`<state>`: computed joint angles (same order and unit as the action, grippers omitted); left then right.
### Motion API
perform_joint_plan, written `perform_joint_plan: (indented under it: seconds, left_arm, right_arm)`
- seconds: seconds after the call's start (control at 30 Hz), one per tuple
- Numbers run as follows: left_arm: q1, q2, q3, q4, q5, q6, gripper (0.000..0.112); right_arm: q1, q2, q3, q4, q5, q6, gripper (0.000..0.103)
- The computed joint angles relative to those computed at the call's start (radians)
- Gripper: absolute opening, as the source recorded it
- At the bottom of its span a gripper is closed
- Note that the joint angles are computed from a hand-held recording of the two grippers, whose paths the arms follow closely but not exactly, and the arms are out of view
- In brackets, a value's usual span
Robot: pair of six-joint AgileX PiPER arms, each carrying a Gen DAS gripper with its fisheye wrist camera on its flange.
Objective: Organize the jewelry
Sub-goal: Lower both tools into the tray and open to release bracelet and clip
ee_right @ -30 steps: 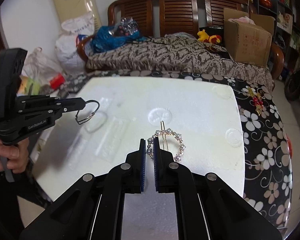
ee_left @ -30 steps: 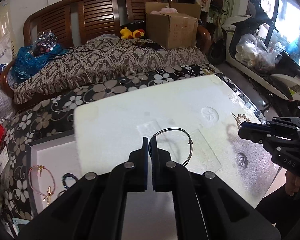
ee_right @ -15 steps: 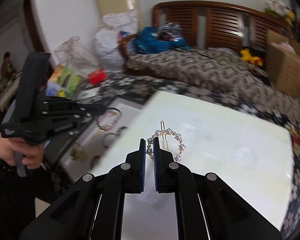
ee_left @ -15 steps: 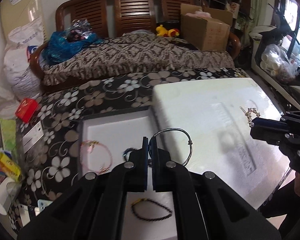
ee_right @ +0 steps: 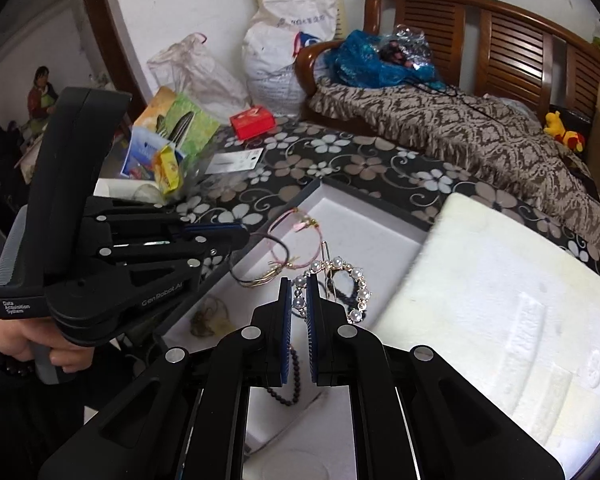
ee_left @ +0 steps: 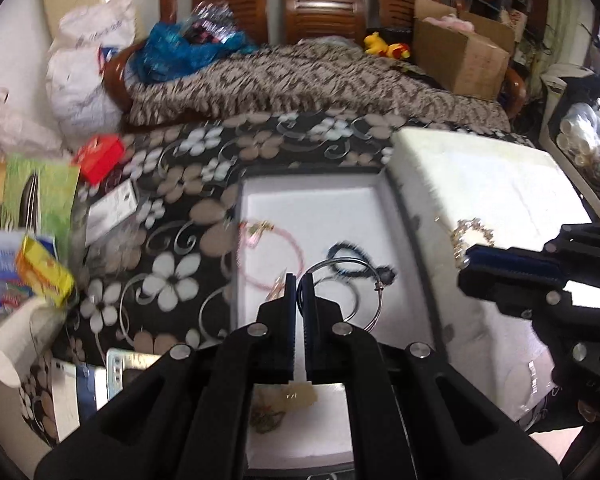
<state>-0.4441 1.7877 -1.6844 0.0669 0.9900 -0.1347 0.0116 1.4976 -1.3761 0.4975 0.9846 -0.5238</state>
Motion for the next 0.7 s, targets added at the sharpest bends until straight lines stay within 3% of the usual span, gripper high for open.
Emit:
perform_joint_plan:
  seconds: [0.43, 0.5, 0.57, 0.67, 0.7]
  left_arm:
    - [0.041, 0.024, 0.048, -0.046, 0.009, 0.026, 0.003]
    - [0.038, 0.024, 0.043, -0.044, 0.011, 0.023, 0.003]
    - [0.041, 0.022, 0.040, -0.063, 0.016, 0.034, 0.004]
    - [0.039, 0.009, 0.045, -0.057, 0.012, 0.026, 0.012]
    - [0.040, 0.006, 0.047, -0.056, 0.011, 0.023, 0.019]
  right_arm:
    - [0.134, 0.095, -0.030, -0.186, -0.023, 0.146, 0.010]
    - [0.139, 0.100, -0.033, -0.204, -0.022, 0.166, 0.031]
    - [0.136, 0.097, -0.031, -0.203, -0.023, 0.165, 0.040]
    - [0.129, 0.080, -0.020, -0.197, -0.024, 0.157, 0.043]
    - [0.122, 0.072, -0.016, -0.189, -0.020, 0.152, 0.043]
